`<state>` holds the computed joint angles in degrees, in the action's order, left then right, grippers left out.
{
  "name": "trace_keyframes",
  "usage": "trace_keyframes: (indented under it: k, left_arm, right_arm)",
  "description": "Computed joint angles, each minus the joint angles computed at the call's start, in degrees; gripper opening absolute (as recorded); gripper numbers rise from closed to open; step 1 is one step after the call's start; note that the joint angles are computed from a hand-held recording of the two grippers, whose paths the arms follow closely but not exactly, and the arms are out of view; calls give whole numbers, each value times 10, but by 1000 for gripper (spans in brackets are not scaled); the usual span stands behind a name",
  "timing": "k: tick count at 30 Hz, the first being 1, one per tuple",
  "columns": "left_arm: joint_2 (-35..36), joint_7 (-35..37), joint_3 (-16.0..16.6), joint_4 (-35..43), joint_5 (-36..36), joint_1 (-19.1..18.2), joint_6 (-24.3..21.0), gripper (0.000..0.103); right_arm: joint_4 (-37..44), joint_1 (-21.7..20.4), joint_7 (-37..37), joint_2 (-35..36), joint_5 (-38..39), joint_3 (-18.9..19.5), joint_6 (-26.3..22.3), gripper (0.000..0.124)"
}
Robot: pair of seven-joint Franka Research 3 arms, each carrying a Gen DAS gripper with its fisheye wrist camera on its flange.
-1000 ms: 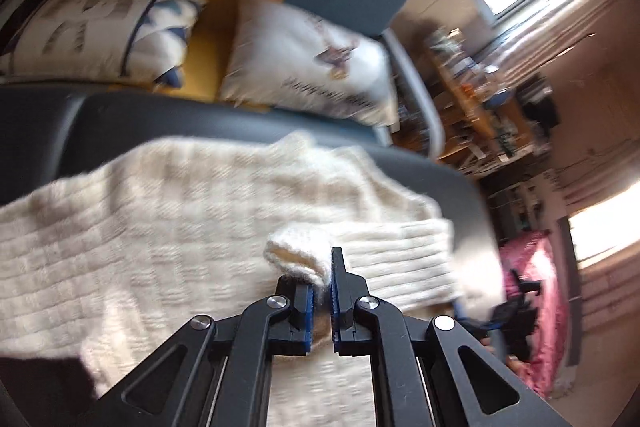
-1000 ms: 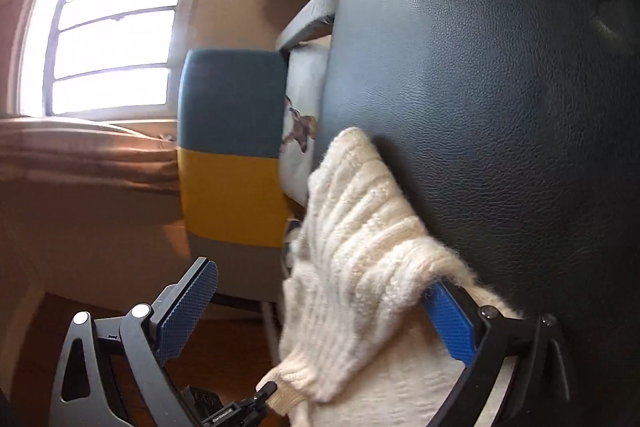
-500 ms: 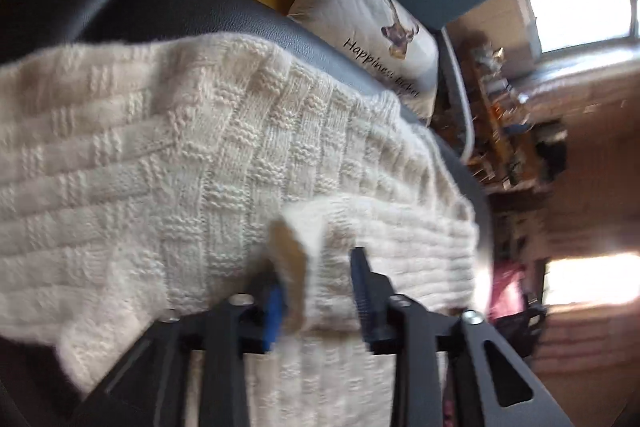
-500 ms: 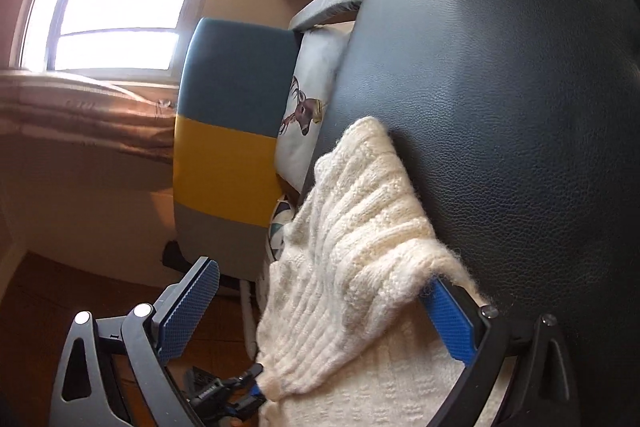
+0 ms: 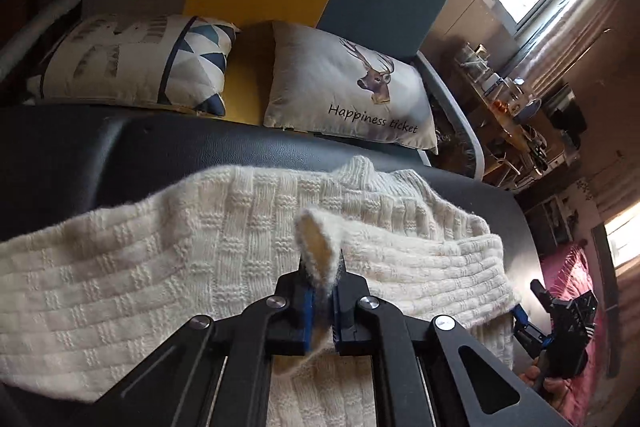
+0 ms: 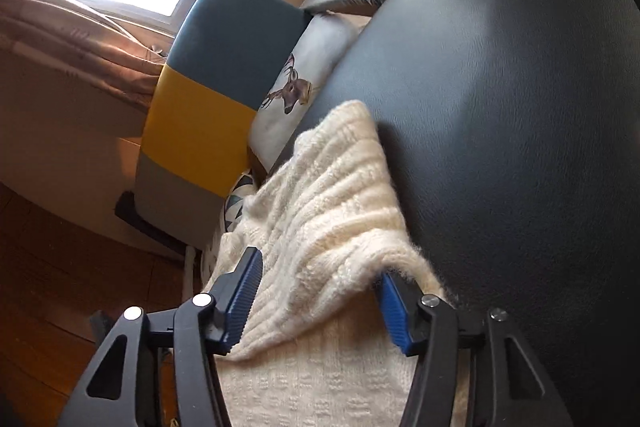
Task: Fold clothes
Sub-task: 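Regrasp and adjust the folded cuff with the left gripper, then open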
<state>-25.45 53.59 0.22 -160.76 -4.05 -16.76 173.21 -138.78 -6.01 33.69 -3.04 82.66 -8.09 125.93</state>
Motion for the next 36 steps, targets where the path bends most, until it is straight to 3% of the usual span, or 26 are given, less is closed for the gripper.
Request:
trace_keyframes:
  k: [4,6,8,10,13,15,19,23,25,27,32,34,36]
  left_arm:
    - [40,10,-6,21,-3,7,-67,7]
    - [54,20,6,15,-39,-6,-63,9]
    - [39,10,1,4,-54,7,-68,14]
    - [19,-3,-8,-7,-66,24,-76,16]
    - [-36,-105,-85,-7,30,120,-165,19]
    - [-79,-144,-106,-17,75,138,-186,19]
    - [-86,-118,-85,-10,85,60,-129,23]
    - [31,-60,-91,75,84,-29,-57,23]
    - [95,-6,-68,120,47,-89,-21,23]
    - [156,43,-65,170,10,-124,-2,23]
    - [264,107,-107,268,-52,-126,22,23]
    - [293,57,-112,294,2,-120,22,23]
    - [317,76,-138,311,-21,-99,34,23]
  right_arm:
    - [8,-21,45,26,42,-17,-72,62]
    - [16,-36,80,44,65,-21,-112,63]
    - [16,-47,96,51,79,-20,-132,67]
    - [14,-52,96,49,78,-16,-130,67]
    - [-2,-48,73,22,68,-9,-79,67]
    - [-12,-39,66,4,34,-4,-37,67]
    - [-14,-39,63,-16,-39,-15,-35,67]
    - [12,-46,38,-24,-69,-29,-32,67]
    - [48,-42,19,-7,-91,-24,-18,67]
    - [97,-35,12,25,-122,-16,-18,67]
    - [234,-43,55,151,-186,8,-75,66]
    - [274,-52,85,191,-201,20,-100,65]
    - [310,-60,104,225,-216,33,-120,65]
